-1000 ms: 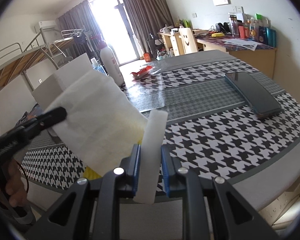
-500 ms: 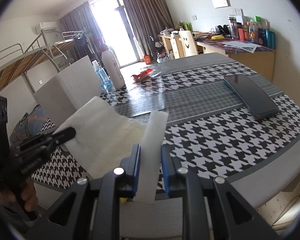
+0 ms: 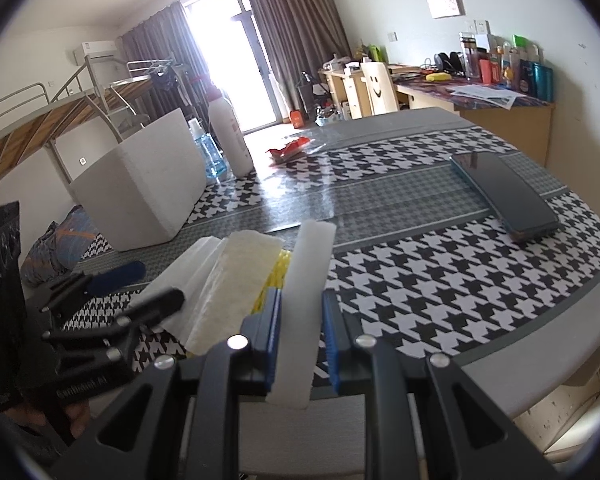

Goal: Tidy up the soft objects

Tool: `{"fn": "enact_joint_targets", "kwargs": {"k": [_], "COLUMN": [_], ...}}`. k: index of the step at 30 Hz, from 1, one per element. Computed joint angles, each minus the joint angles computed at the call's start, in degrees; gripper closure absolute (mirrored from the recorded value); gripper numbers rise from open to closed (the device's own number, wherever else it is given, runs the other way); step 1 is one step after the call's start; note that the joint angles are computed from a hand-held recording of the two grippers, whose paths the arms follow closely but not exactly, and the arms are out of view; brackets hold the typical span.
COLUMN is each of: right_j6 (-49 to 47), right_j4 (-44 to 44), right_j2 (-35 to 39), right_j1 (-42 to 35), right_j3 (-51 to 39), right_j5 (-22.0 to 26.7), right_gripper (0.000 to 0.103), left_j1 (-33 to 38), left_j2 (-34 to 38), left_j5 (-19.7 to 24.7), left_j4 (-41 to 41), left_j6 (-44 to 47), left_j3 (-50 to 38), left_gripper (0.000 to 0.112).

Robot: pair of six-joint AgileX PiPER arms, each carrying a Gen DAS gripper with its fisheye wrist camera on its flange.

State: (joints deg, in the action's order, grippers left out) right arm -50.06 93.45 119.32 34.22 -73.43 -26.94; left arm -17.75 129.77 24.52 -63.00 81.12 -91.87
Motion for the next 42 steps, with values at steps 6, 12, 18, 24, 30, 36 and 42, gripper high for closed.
{"fn": "enact_joint_targets", "kwargs": {"k": [6,12,18,24,30,36,42], "right_j6": [0.9,0.8,0.9,-0.8,-2.8,-4.9,-6.9], "right_j4": [-0.7,-0.5,-0.7,0.4,1.7,3.0,4.6], "right_j2": [-0.1,0.0,0.1,0.3,0.6,1.2,1.7], "right_j1": [-0.2,-0.3,-0.2,0.1,0.3,0.5,0.6], "right_j3": [0.6,0.6,0.5,-0.5,-1.6,-3.0,-3.9], "right_j5": [0.3,0.3,0.2,0.0,-0.2,-0.1,-0.1], "right_gripper": [0.079,0.079,0.079,0.079,0.079,0.079,0.079], "left_j1": [-0.8,-0.1,1.1,2.8,4.9,3.4,2.5], "left_j2": [2.9,5.9,3.0,1.1,-0.7,2.2,3.4], "left_j5": [2.9,8.7,9.6,8.9,6.1,-0.2,-1.7], "left_j4": [9.2,15.4,9.3,5.9,2.0,14.8,19.3], "left_j6": [-9.8,-18.0,-11.2,-8.2,-5.5,-17.3,-20.8], "left_j3": [-4.7,-10.1,-6.7,-5.1,-3.7,-6.9,-7.4], "left_gripper": [0.062,0.103,0.108,0.110,0.110,0.109,0.056]}}
